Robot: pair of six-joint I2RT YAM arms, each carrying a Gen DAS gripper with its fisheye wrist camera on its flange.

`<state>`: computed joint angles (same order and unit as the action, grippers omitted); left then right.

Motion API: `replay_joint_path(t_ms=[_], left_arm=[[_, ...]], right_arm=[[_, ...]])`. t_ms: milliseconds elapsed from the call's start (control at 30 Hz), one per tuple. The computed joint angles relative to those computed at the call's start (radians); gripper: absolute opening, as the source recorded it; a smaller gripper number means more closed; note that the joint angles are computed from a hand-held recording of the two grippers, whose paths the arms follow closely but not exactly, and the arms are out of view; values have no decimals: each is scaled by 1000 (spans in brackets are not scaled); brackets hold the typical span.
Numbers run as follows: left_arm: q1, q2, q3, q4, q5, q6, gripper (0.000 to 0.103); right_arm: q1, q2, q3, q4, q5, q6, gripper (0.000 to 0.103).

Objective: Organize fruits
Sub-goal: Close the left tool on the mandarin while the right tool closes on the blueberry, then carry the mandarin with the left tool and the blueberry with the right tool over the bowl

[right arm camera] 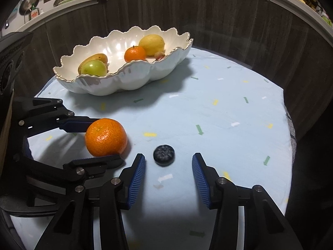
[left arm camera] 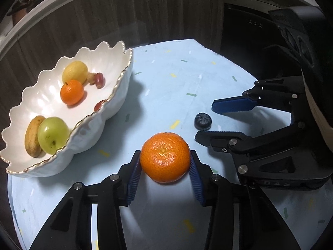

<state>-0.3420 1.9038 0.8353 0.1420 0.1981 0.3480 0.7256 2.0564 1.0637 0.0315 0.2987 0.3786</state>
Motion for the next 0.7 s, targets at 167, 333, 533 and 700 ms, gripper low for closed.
replay_joint_path(t_ms=[167, 333, 533, 700], left_arm=[[9, -5, -2, -3, 4, -3, 43], [19, -5, 5, -10, 7, -9, 43], [19, -15, 0, -11, -1, -13, 43], [17, -48, -19, -14, -2, -12, 43]], right_arm=[[3, 15, 24, -7, -2, 3, 33], [12, 20, 31, -9, 1, 14, 23], [23, 11, 23, -14, 8, 38, 22], [44, -19, 5, -28, 24, 63, 22]])
